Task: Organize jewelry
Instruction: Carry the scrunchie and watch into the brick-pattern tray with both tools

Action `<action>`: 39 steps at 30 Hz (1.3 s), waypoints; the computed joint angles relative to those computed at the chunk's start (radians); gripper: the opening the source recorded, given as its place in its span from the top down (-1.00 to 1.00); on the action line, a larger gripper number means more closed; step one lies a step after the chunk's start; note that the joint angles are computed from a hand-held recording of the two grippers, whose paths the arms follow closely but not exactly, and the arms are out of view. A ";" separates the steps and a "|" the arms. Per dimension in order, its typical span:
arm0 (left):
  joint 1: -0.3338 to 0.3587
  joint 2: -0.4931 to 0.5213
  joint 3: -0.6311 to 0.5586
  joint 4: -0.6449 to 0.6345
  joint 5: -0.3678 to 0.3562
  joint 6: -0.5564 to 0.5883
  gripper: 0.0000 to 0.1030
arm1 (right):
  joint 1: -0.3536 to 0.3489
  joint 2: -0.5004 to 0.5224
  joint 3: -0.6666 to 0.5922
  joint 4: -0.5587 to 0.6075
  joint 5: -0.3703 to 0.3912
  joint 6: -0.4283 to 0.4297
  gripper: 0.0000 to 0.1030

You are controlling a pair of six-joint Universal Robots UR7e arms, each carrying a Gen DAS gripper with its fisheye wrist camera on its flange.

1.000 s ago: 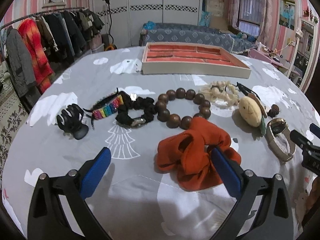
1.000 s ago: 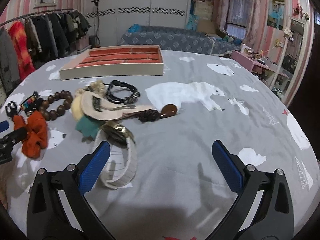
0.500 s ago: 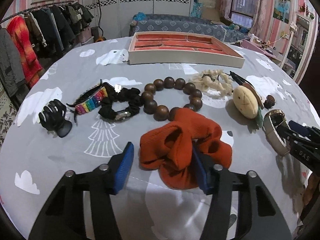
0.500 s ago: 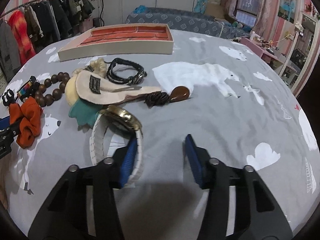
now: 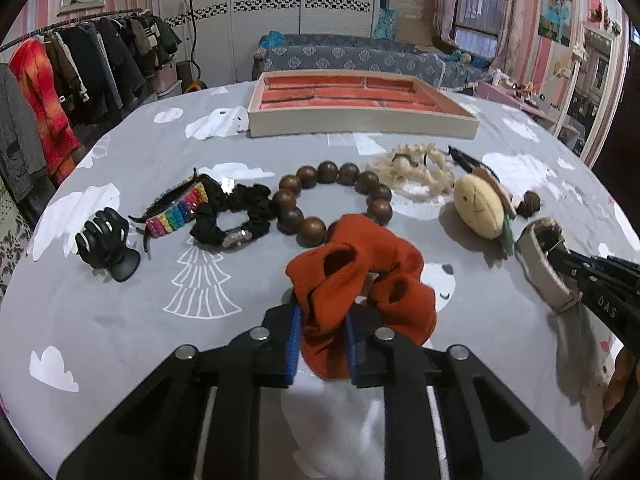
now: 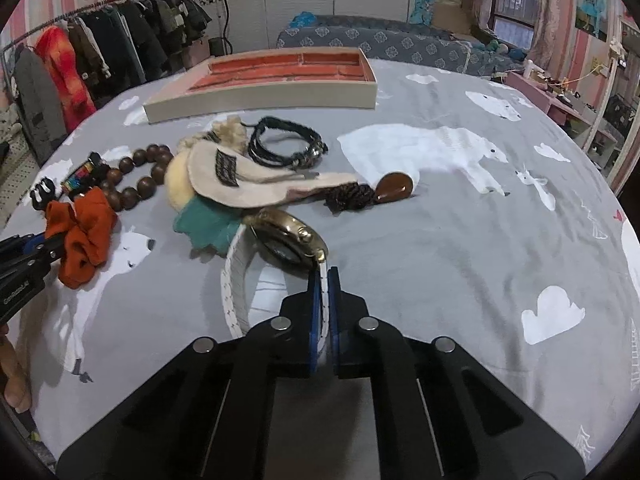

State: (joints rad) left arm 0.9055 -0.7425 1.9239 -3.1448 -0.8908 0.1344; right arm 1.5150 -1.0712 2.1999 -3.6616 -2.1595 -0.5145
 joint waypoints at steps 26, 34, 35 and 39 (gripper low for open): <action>-0.012 0.175 -0.443 -0.061 0.054 0.221 0.70 | 0.060 0.033 -0.387 0.211 0.128 -0.056 0.89; 0.039 0.376 -0.890 0.232 0.028 0.169 0.70 | 0.053 0.198 -0.722 0.381 0.101 -0.087 0.89; 0.045 0.406 -0.952 0.272 0.029 0.162 0.70 | 0.050 0.219 -0.763 0.406 0.097 -0.088 0.89; 0.064 0.550 -1.228 0.428 0.040 0.170 0.70 | 0.038 0.325 -0.965 0.526 0.073 -0.080 0.89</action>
State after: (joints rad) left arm 0.9691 -0.1928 0.6959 -2.7164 -0.8504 0.3040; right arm 1.5533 -0.7458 1.2351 -3.1353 -2.0867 -0.5942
